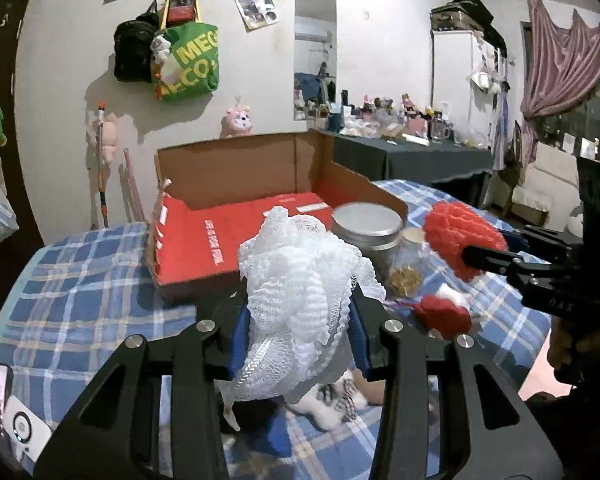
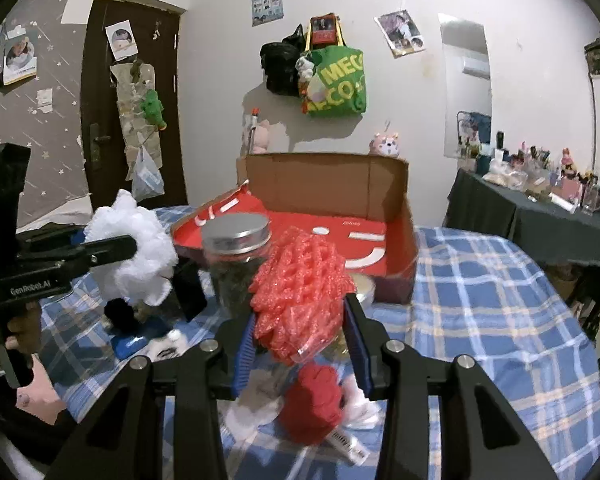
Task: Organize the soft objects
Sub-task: 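Carry both loofahs up and over into the red-lined cardboard box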
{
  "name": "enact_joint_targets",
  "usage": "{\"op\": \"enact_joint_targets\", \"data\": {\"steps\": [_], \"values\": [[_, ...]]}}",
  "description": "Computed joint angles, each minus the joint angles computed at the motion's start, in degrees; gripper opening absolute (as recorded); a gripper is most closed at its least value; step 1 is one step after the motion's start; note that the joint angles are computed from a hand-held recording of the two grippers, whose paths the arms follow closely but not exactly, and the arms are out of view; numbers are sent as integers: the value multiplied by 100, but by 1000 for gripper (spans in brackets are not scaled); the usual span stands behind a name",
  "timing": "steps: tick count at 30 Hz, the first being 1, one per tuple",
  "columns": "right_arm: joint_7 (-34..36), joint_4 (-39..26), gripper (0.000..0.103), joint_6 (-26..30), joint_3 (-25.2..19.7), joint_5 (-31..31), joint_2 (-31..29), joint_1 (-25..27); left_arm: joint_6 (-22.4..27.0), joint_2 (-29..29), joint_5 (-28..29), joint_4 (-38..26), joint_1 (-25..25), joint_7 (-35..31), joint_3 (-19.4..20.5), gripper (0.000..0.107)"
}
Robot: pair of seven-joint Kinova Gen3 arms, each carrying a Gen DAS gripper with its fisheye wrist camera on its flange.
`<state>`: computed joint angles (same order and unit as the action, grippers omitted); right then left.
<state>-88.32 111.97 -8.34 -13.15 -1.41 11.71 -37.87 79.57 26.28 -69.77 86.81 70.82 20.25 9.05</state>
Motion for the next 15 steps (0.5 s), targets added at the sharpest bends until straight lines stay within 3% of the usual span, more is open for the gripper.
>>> {"op": "enact_joint_targets", "data": {"steps": [9, 15], "values": [[567, -415, 43, 157, 721, -469, 70, -572, 61, -211, -141, 81, -200, -214, 16, 39], [577, -833, 44, 410, 582, -317, 259, -360, -144, -349, -200, 180, -444, -371, 62, 39]]}}
